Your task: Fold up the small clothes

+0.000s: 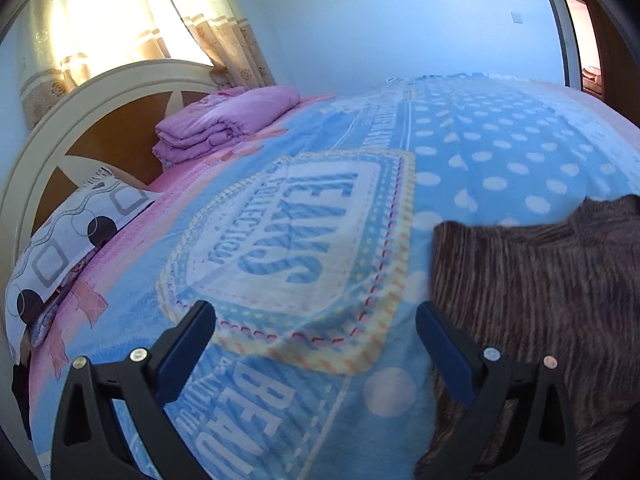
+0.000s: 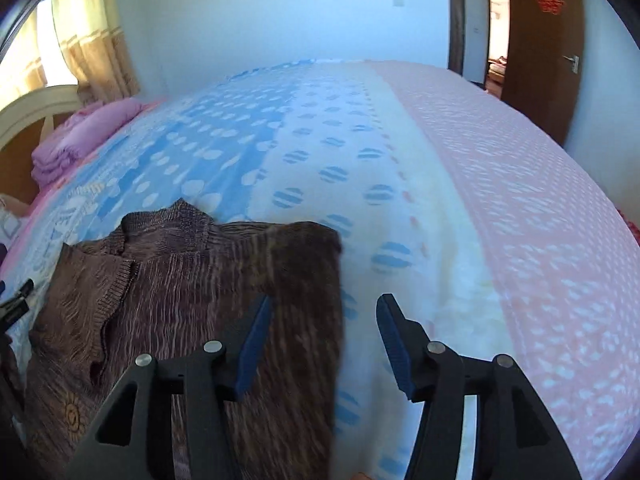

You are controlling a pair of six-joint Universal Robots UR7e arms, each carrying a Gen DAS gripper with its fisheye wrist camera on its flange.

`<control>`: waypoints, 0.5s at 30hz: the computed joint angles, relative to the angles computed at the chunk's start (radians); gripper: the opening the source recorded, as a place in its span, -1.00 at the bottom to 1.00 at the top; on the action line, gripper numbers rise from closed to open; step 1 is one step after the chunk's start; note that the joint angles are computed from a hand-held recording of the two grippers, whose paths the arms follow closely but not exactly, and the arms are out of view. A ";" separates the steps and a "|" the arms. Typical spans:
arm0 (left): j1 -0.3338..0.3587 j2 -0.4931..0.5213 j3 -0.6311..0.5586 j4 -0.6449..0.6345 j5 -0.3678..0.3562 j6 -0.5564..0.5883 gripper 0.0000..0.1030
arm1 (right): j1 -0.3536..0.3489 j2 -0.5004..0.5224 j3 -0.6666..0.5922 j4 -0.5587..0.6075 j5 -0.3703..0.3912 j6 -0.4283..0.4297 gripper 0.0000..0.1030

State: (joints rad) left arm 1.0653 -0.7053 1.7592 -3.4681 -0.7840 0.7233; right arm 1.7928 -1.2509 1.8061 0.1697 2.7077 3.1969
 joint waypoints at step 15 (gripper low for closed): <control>0.002 0.056 -0.048 0.136 0.029 0.001 1.00 | -0.012 -0.036 0.053 0.098 0.057 0.160 -0.24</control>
State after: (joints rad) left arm 1.0673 -0.6488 1.7109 -3.3319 -0.7548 0.7241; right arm 1.7808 -1.2866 1.8593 0.2677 2.7651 3.3571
